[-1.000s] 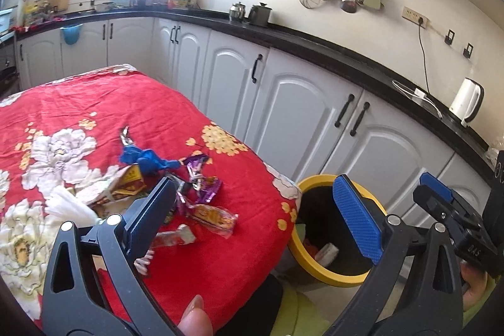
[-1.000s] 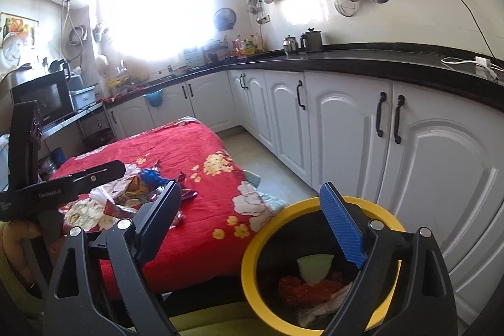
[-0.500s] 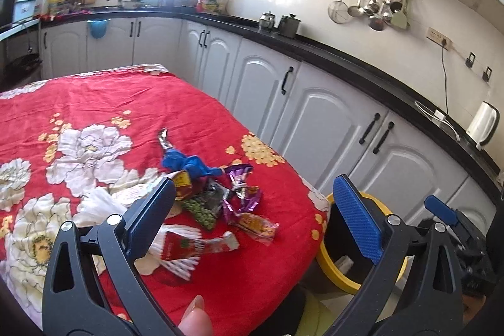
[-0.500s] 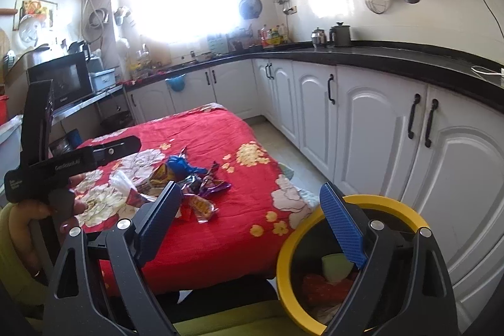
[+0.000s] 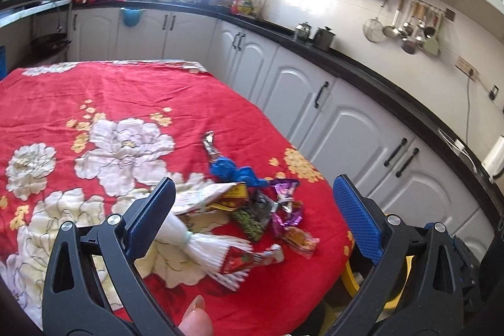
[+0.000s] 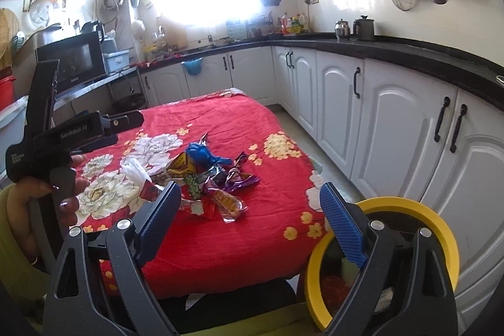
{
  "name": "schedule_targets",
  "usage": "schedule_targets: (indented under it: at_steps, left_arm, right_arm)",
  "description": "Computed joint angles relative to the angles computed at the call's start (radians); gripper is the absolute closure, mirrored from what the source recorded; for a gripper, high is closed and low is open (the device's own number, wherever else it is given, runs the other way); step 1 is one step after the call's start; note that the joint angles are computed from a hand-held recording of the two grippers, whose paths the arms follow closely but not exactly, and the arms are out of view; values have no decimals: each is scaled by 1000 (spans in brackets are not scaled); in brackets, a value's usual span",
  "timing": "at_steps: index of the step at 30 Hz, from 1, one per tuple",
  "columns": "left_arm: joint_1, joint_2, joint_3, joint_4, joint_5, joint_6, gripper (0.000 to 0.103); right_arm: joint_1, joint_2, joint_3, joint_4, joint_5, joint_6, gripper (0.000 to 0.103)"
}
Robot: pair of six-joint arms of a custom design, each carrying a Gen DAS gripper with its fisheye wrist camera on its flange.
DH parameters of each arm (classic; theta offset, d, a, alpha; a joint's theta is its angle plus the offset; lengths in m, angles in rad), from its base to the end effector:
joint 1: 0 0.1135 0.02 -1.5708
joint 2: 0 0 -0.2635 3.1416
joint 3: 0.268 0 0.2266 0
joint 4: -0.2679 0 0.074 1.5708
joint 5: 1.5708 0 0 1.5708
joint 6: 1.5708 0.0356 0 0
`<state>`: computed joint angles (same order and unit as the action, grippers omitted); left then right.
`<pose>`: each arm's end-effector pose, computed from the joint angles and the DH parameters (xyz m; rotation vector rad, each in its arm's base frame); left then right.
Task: Collect trash
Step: 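Move both tools back over the wrappers on the table, then grasp the white fork bundle with the left tool while the right tool grasps a snack wrapper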
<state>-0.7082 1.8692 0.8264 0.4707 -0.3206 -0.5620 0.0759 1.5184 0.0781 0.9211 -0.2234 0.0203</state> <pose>0.2731 -0.2192 0.1485 -0.0318 2.1377 -0.4120 0.1874 0.0222 0.1139 -0.1936 2.0799 0.2917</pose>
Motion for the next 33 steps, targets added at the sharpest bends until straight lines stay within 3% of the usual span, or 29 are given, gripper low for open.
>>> schedule_targets:
  at_steps: [11, 21, 33]
  left_arm:
    - [92, 6, -43, 19, 20, -34, 11]
    - [161, 82, -8, -44, 65, -68, 11]
    - [206, 172, 19, -51, 157, -114, 11]
  right_arm:
    - [128, 172, 123, 14, 77, 18, 16]
    - [153, 352, 251, -6, 86, 16, 16]
    - [133, 523, 444, -148, 42, -9, 30]
